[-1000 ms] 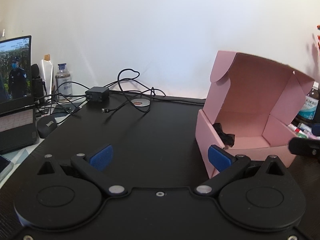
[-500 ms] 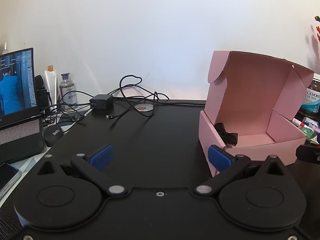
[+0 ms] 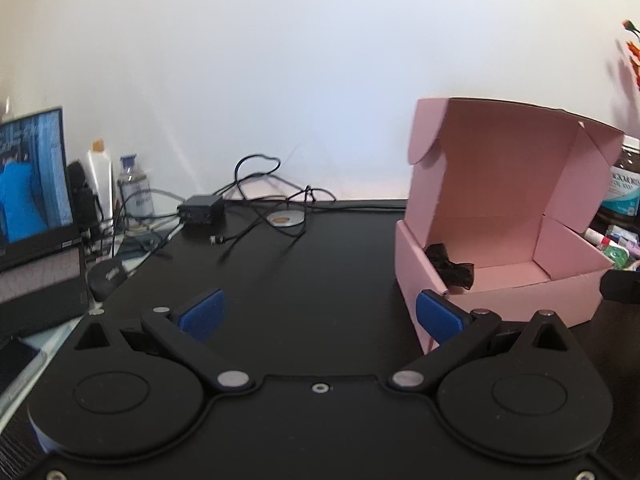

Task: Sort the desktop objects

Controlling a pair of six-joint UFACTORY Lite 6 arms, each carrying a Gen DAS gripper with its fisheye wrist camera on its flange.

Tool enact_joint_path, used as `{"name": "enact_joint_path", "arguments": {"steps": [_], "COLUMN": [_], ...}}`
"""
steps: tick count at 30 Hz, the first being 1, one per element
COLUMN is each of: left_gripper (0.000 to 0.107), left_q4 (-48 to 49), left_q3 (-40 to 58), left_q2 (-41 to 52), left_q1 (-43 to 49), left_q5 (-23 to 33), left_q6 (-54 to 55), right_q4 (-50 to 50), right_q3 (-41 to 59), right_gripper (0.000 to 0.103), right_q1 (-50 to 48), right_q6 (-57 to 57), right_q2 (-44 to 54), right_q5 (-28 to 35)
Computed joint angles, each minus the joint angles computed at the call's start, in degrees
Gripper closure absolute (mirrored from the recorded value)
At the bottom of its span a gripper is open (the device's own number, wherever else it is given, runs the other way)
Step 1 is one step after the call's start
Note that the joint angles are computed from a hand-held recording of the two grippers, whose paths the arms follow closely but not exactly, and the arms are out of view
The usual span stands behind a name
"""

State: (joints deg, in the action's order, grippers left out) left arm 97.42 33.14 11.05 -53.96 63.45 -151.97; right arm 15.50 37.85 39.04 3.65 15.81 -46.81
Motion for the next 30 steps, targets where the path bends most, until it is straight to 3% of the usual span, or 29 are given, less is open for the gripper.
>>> {"name": "enact_joint_path", "arguments": {"steps": [14, 21, 24, 30], "left_gripper": [0.004, 0.004, 0.004, 0.004], "left_q4": [1.04, 6.00, 6.57, 8.36], "left_q3": [-0.68, -6.64, -7.23, -5.06], "left_q2": [-4.07, -10.19, -9.88, -7.13], "left_q1": [-1.24, -0.97, -1.53, -0.51], "left_q5": [-1.82, -0.57, 1.98, 0.96], "left_q6": [6.41, -1.48, -2.52, 2.06], "right_q4": [-2.39, -5.12, -6.23, -5.08], "right_q3": [0.67, -0.50, -1.06, -1.03], "right_gripper": [0.001, 0.001, 0.001, 0.001], "right_q1": [-1.58, -2.77, -3.25, -2.72], "right_q6": [4.79, 7.98, 9.21, 7.81], "right_q2": [0.52, 0.00, -0.25, -0.41], "right_q5": [1.76, 0.59, -0.02, 0.30]}}
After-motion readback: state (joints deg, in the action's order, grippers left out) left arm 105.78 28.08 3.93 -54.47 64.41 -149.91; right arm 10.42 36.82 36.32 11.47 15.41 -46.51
